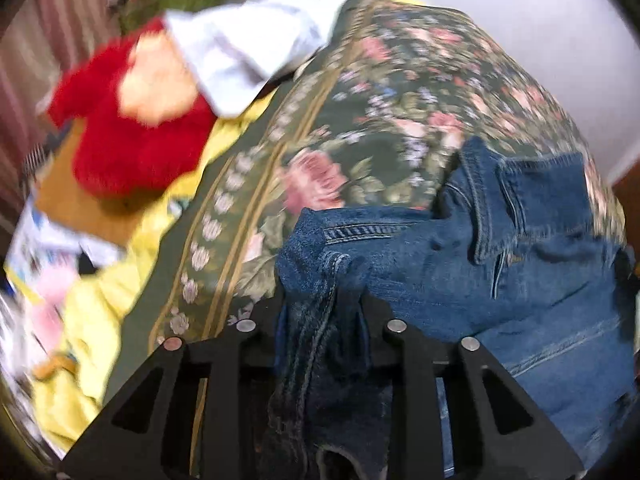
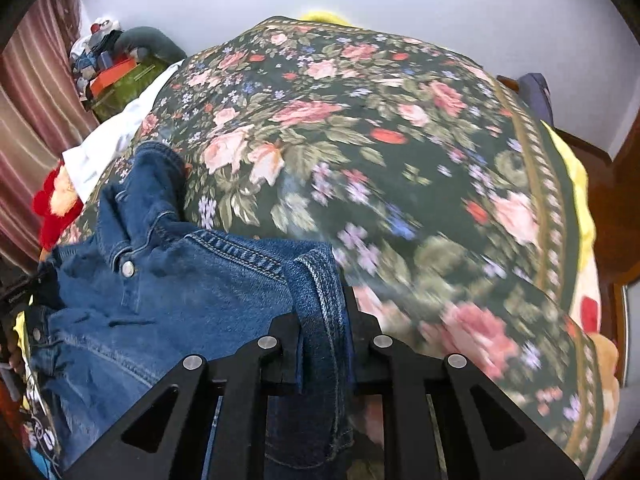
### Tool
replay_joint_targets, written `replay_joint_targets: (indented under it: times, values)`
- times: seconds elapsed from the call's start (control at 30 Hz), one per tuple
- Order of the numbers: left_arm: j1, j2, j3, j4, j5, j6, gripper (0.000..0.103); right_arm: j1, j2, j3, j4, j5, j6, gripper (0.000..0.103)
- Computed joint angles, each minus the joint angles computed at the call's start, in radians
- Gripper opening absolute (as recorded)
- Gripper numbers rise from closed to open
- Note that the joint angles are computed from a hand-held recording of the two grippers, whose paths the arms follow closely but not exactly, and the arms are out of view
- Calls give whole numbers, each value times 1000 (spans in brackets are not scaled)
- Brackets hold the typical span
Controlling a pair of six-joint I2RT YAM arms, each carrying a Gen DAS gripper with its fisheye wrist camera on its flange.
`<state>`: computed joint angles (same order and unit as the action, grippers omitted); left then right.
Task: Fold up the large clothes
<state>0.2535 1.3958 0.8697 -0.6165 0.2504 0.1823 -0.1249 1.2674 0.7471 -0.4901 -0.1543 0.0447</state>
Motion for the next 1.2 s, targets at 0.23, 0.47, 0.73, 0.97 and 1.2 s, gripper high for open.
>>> replay_joint_targets:
  times: [0.23, 0.47, 0.73, 0.97, 1.2]
  values:
    - [-40, -51, -60, 57, -64, 35, 37, -5, 40, 22, -4, -11, 2, 13]
    - [-117, -194, -119, 34, -213, 130, 45, 25, -61, 14, -115, 103, -35, 13]
    - [-9, -431, -118, -150, -151, 244, 51, 159, -211, -85, -166, 405, -47, 37]
    - [170, -569, -72, -317, -35, 382, 53, 43, -354, -76, -277, 341, -63, 74]
    - [409, -676, 27, -524, 180, 542, 64, 67, -632, 33, -600, 228, -65, 74]
